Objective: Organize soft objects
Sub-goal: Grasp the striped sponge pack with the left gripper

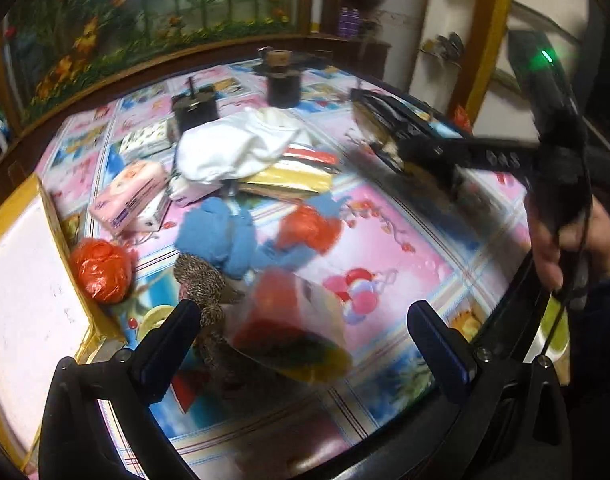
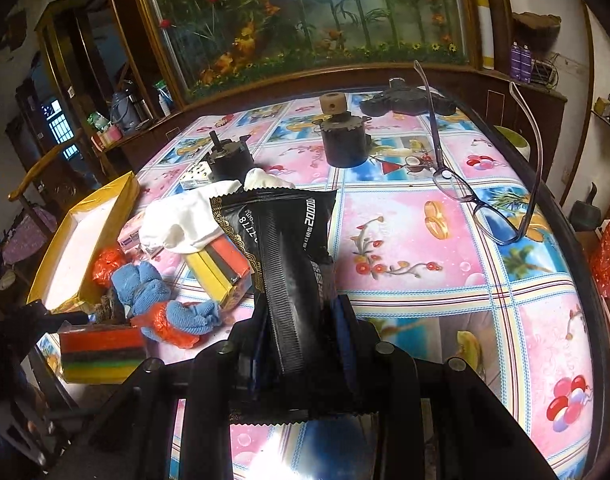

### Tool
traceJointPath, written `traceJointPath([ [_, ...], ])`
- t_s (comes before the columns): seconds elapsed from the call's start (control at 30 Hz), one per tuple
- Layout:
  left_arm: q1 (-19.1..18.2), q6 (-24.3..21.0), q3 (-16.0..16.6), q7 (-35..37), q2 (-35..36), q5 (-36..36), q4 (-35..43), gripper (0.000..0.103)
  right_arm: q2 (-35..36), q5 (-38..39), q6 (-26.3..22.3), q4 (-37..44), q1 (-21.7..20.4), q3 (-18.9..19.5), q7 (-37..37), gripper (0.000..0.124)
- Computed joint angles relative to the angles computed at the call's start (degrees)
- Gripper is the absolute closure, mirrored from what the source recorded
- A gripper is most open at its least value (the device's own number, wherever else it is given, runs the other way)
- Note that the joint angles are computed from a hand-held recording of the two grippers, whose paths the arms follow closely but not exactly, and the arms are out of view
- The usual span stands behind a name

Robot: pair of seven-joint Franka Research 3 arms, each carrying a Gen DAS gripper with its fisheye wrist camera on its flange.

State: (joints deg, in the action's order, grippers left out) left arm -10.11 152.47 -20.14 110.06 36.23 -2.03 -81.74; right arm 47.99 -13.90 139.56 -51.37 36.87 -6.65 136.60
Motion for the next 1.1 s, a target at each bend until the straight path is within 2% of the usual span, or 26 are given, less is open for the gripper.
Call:
traceJointPath([
  [0.13,2.83,-1.87,-3.1,6.25,-3.39,-2.37,-5.19,0.0,-1.08,0.2,1.15,-2.08,-0.1,0.2,-0.16,0.091],
  [0.23,2.51,-0.77,-1.92,6.15,-5.7,-3.14,-8.03,0.0,-1.46,0.63,2.23,-3.1,-0.35,0.48,-0.05,0.091],
  [0.33,1.49,0.49,-0.42,4.06,-5.53,-2.92,-6.63,0.0,-1.66,1.14,3.48,-3.91,-0.5,0.65,0.02,0.091],
  [0.43,0.68,0.38,-0.34,3.86,-3.33,-2.14,-2.18,0.0,-1.9,1.24,4.01,-4.45,-0.32,0.43,0.33,0.091],
  [0.47,-0.55,0.07,0.64,3.12,-2.22,-0.67,-0.17,0.0,-2.22,1.2,4.32,-5.06,-0.25,0.33,0.52,0.091],
  [0.57,-2.8,-4.34,1.65,2.82,1.97,2.17,6.89,0.0,-3.52,0.9,5.18,-7.36,-0.05,0.04,1.08,0.091],
  [0.63,-3.49,-8.88,1.85,2.75,3.53,2.71,9.69,0.0,-4.62,0.67,5.98,-9.26,-0.07,-0.05,1.4,0.091],
  [0.73,-0.27,-12.95,-1.88,8.47,1.88,-1.8,6.63,0.008,-5.53,0.4,6.76,-10.9,-0.17,-0.02,1.65,0.091],
  [0.8,2.52,-14.73,-4.57,13.79,-0.27,-6.28,3.05,0.008,-5.59,0.59,7.31,-11.26,-0.4,0.26,1.58,0.09],
  [0.87,3.91,-15.75,-5.45,16.69,-1.96,-10.48,0.57,0.007,-5.42,1.14,7.97,-11.32,-0.76,0.62,1.36,0.09],
  [0.97,0.7,-16.27,-1.32,10.87,-2.33,-9.39,1.3,0.007,-5.16,1.9,8.56,-11.19,-0.98,0.93,0.97,0.09],
  [1.1,-3.2,-19.41,2.18,0.6,1.27,-6.52,7.86,0.007,-5.77,1.67,9.38,-12.23,-0.45,0.27,1.22,0.09],
])
